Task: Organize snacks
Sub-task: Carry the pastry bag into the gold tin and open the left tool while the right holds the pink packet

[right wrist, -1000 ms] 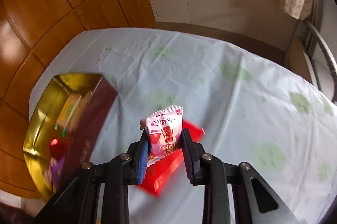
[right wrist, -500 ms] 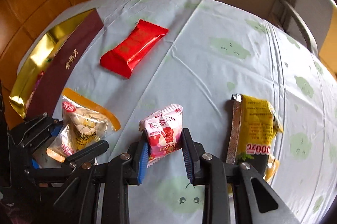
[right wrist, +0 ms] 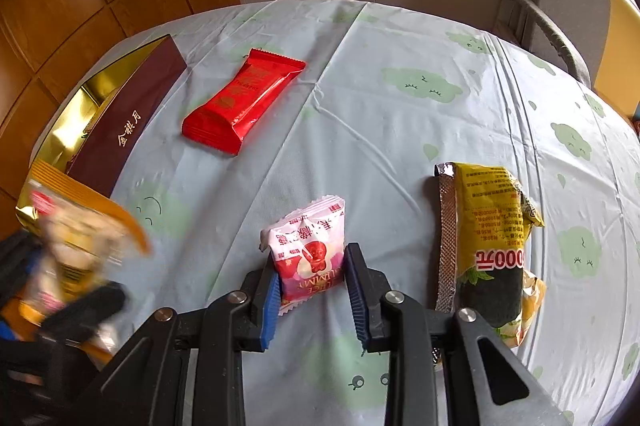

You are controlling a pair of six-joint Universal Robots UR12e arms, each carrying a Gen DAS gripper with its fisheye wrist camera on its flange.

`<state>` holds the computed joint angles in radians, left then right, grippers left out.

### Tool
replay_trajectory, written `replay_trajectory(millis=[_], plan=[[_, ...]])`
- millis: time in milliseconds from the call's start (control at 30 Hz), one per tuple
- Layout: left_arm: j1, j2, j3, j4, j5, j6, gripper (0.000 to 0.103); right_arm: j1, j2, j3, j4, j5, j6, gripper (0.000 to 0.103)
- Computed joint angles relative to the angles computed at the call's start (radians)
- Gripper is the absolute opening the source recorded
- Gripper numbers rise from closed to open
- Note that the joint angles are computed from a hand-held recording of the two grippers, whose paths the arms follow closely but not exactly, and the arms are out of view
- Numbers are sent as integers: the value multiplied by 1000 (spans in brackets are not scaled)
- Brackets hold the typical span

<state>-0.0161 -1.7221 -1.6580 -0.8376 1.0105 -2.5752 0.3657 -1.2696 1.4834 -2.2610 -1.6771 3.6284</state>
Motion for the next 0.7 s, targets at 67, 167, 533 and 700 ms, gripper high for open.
replay_trajectory(millis=[67,167,533,700], plan=[[11,10,1,10,-20,-11,44,1,1,-2,8,-4,-6,31],[36,21,9,22,-56,-35,44,7,4,-7,14,-21,-12,31],[163,-19,96,98,-2,-343,45,21,6,0,-8,-67,-29,31],[215,-58,141,69,73,-486,45,20,2,11,-29,-63,-34,31]])
